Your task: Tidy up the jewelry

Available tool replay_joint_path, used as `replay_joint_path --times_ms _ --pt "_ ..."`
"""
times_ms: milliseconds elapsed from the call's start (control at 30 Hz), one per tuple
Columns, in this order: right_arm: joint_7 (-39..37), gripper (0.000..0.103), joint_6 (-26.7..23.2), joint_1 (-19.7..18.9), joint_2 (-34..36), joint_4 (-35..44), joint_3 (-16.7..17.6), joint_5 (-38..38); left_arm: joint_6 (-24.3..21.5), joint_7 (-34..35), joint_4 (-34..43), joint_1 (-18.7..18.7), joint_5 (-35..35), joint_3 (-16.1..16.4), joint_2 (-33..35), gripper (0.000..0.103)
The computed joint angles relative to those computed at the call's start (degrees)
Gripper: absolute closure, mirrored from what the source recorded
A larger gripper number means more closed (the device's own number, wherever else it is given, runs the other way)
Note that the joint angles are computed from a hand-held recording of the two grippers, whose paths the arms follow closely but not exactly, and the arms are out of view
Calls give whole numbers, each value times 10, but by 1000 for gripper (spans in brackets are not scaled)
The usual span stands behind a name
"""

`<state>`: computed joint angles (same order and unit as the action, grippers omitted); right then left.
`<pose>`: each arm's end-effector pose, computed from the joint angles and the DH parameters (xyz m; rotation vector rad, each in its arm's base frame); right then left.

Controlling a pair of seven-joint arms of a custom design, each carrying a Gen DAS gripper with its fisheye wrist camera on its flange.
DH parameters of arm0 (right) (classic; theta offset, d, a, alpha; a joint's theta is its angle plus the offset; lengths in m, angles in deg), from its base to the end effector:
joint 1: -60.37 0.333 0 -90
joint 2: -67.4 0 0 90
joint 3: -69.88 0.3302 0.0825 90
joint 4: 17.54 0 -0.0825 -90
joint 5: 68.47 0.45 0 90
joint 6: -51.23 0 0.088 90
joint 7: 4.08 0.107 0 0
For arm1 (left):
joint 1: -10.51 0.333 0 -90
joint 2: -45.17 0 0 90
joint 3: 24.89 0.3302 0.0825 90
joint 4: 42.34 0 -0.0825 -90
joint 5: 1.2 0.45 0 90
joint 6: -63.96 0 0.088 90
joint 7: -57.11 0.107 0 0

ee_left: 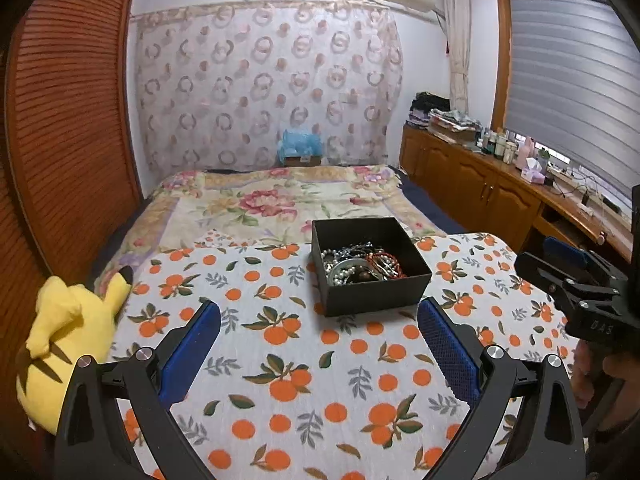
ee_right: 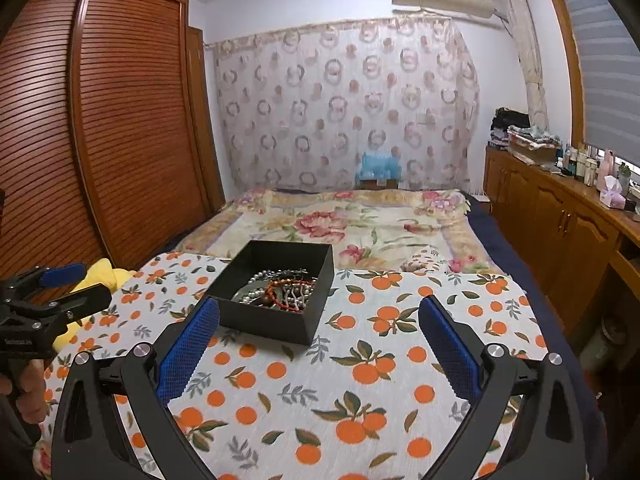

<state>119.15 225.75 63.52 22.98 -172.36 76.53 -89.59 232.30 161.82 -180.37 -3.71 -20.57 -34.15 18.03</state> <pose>0.4016 0.1035 0.5702 -1.4720 1.5404 -0.8690 0.4724 -0.1929 0.5925 -1.3197 1.9797 -1.1107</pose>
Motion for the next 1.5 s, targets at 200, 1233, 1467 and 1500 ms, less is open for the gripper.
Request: replay_joint_path --times_ms 200,1233,1467,1500 --pt "18 3 -5 -7 -45 -21 17 -1 3 -1 -18 -5 -2 4 -25 8" --pt "36 3 2 -20 -63 -39 24 -15 16 -35 -30 12 25 -8 -34 8" --pt "37 3 1 -20 -65 -38 26 -15 16 -36 -30 12 25 -8 -34 8" --pt "37 3 1 -20 -65 -38 26 -15 16 -36 -30 11 25 -8 -34 8"
